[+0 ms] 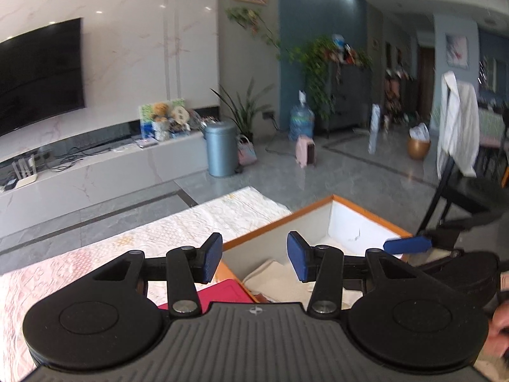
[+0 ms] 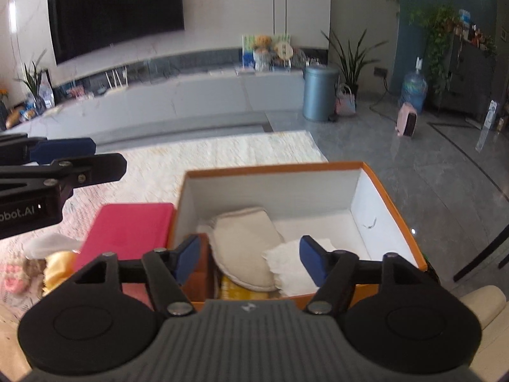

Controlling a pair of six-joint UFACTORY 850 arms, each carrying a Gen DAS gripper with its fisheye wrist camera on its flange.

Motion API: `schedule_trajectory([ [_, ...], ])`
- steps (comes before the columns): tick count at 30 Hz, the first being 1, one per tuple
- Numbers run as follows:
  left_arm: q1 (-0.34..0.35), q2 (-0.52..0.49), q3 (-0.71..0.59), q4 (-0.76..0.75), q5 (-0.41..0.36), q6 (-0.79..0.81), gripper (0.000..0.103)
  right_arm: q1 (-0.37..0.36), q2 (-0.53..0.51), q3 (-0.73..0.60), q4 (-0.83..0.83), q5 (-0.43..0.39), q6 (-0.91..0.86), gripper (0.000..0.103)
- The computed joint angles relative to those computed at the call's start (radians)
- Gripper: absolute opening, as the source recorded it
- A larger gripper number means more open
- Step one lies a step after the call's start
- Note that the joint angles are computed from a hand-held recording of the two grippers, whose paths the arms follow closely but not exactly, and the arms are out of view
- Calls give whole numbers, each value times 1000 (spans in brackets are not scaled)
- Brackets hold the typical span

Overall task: Organize soft objects
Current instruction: 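Move both open tools back to the remaining soft items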

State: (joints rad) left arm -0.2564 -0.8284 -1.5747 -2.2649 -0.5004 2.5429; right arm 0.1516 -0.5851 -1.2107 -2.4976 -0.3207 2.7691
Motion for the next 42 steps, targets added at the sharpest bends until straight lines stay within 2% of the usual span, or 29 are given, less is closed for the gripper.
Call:
schedule_trajectory([
  [5, 26, 65, 141, -204, -67, 157, 54, 65, 10, 53, -101, -99, 177, 70],
  [9, 46, 87, 213, -357, -61, 255, 53, 125, -16, 62, -152, -136, 241, 70],
  [10, 53, 94, 227, -388, -49, 266, 51, 136, -23, 59, -164, -135, 257, 70],
  [15, 99, 102, 259, -420, 22, 190, 48, 190, -65, 39, -189, -144, 288, 70],
  [18, 142, 101, 264, -288, 54, 16, 48, 210, -91, 21, -226, -146, 316, 75],
  [19, 155, 99, 264, -285, 70, 12, 48, 214, -100, 10, -230, -133, 311, 75],
  [22, 172, 106, 299, -420, 86, 151, 42, 238, -129, -28, -198, -100, 243, 75],
  [25, 196, 101, 320, -453, 83, 185, 35, 251, -156, -65, -214, -67, 235, 75],
  [29, 230, 83, 311, -351, 87, 69, 22, 265, -191, -121, -225, -11, 218, 74],
  [34, 261, 57, 292, -161, 57, -114, 10, 276, -233, -183, -168, 30, 112, 64],
  [37, 262, 42, 263, -93, 72, -162, 10, 275, -259, -227, -173, 66, 92, 60],
  [42, 265, 12, 204, 8, 93, -238, 12, 270, -307, -315, -62, 95, -76, 61],
])
